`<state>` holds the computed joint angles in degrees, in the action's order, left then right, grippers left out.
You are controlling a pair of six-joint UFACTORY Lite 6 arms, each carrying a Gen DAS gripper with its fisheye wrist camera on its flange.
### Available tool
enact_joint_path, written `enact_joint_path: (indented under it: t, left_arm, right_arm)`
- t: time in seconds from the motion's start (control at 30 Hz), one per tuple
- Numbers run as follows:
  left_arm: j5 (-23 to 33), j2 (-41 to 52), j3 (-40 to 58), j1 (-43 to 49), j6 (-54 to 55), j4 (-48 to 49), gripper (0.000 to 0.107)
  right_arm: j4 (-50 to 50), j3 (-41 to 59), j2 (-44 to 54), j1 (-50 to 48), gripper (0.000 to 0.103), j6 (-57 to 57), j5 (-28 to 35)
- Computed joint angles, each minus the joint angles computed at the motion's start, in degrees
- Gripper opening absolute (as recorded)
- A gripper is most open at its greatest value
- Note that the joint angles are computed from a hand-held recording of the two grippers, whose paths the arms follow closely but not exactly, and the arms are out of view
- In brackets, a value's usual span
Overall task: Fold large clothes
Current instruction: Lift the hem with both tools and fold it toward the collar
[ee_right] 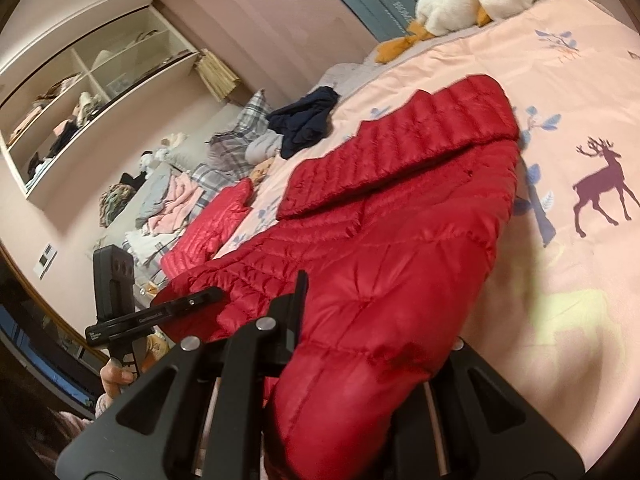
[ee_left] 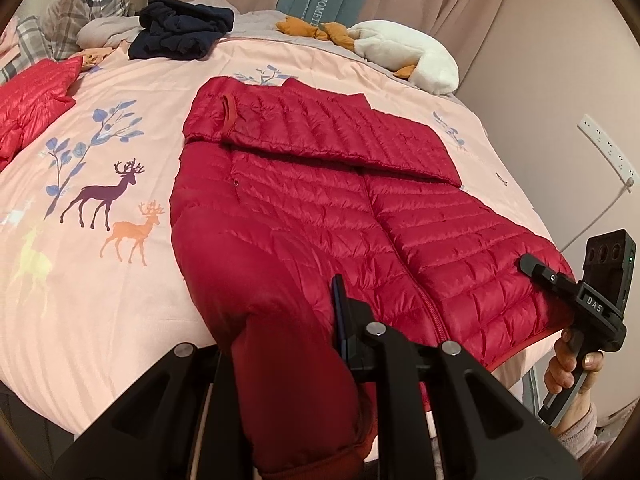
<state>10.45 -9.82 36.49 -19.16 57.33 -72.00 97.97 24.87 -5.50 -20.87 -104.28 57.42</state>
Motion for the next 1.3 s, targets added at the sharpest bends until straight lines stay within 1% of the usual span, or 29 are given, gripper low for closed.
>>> enact_joint_path:
  t: [0.3, 0.5, 0.83, 0.97, 1.1, 1.3]
  left_arm:
    - [-0.08, -4.32, -0.95, -1.71, -11.61, 11.23, 0.016]
    - [0.38, -6.80, -1.45, -2.39, -17.93, 17.44, 0.016]
    - [1.76, -10.99, -2.30, -2.89, -23.38, 23.37, 0.016]
    - [2.20, -13.40, -3.09, -3.28, -25.65, 26.04, 0.016]
    - [2.42, -15.32, -3.56, -3.84, -28.85, 29.43, 0.016]
    - [4.13, -17.90, -4.14, -3.15, -27.77, 28.60, 0.016]
  right_arm:
    - [-2.79, -0.78, -3.04, -1.41, 0.014, -0.17, 2.85]
    - [-4.58, -0.48, -2.58, -3.68, 0.014, -1.14, 5.50]
    - [-7.28, -0.12, -2.15, -7.42, 0.014, -3.41, 10.10]
    - [-8.49, 1.18, 0.16, -9.15, 0.014, -4.41, 13.34]
    - [-9.33, 1.87, 0.44, -10.13, 0.014, -4.35, 15.06]
    - [-11.04, 2.21, 0.10, -11.71, 0.014, -4.90, 17.56]
